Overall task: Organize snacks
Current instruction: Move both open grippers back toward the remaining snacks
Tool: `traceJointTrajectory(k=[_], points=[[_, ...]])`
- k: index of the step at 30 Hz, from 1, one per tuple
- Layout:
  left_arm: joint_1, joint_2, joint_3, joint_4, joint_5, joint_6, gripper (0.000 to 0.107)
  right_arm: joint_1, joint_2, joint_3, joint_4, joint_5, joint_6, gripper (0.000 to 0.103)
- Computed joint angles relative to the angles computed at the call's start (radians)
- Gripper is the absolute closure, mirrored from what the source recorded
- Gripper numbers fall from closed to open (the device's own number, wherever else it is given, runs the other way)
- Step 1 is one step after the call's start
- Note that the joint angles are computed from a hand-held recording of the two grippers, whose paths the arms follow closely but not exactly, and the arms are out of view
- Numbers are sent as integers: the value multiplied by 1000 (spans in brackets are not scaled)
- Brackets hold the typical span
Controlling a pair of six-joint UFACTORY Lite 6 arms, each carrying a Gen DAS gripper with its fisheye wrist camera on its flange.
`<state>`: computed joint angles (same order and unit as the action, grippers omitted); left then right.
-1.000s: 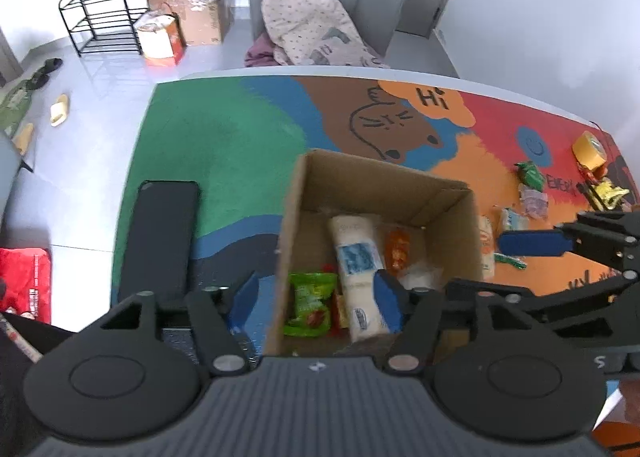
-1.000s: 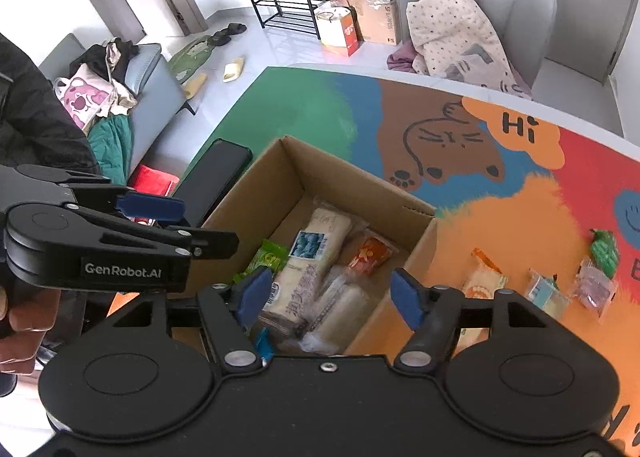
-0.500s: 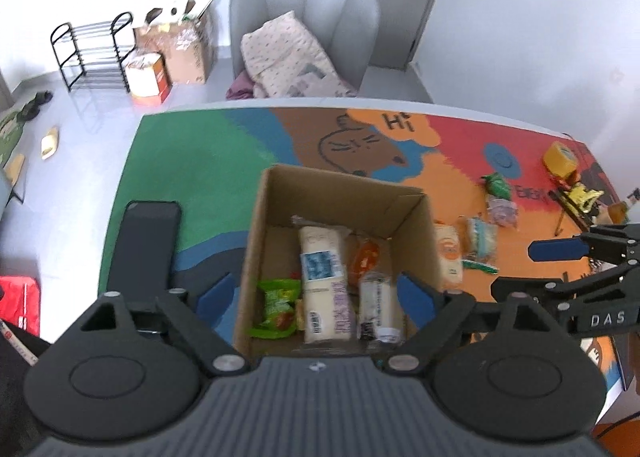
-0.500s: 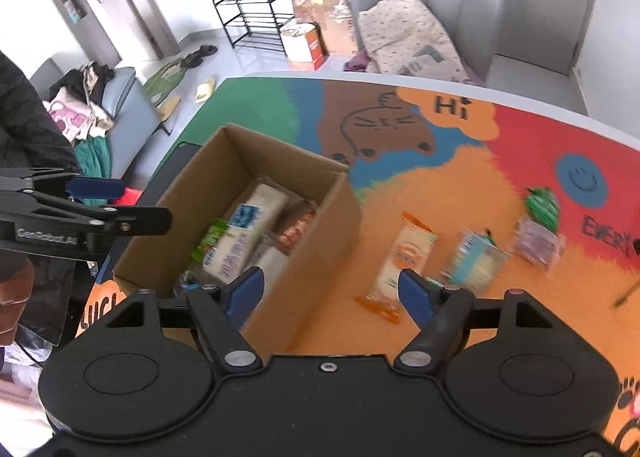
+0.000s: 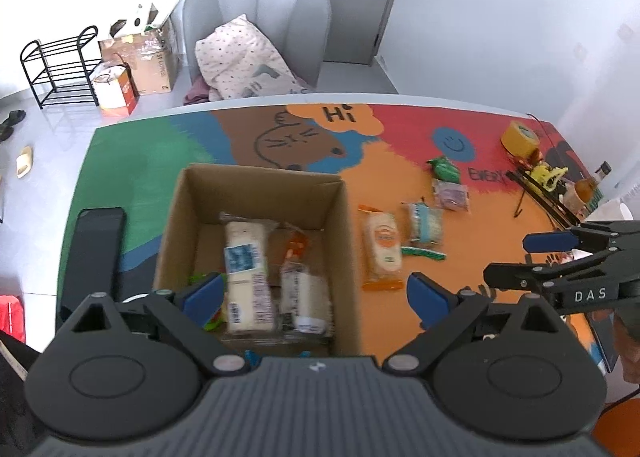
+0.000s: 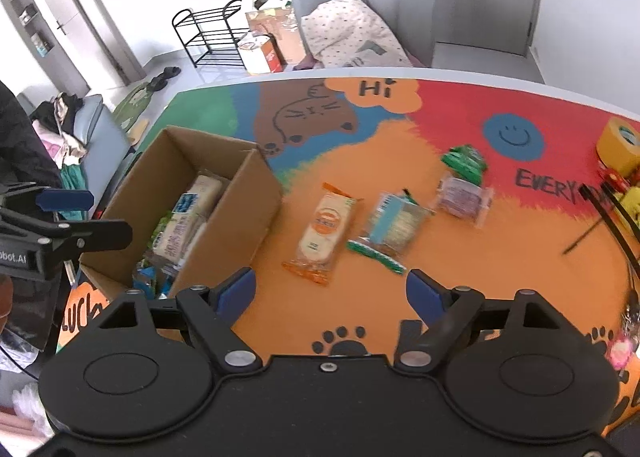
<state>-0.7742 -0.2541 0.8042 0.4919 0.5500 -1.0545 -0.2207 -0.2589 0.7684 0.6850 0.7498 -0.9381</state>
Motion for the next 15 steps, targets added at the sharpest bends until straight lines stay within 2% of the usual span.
traceJointTrajectory(k=[9, 15], points=[[-95, 165, 119, 145, -27, -187, 12, -146, 80, 0, 75, 0, -152, 21], [-138, 327, 256, 176, -33, -223, 13, -214, 156, 39, 120, -5, -227, 25]])
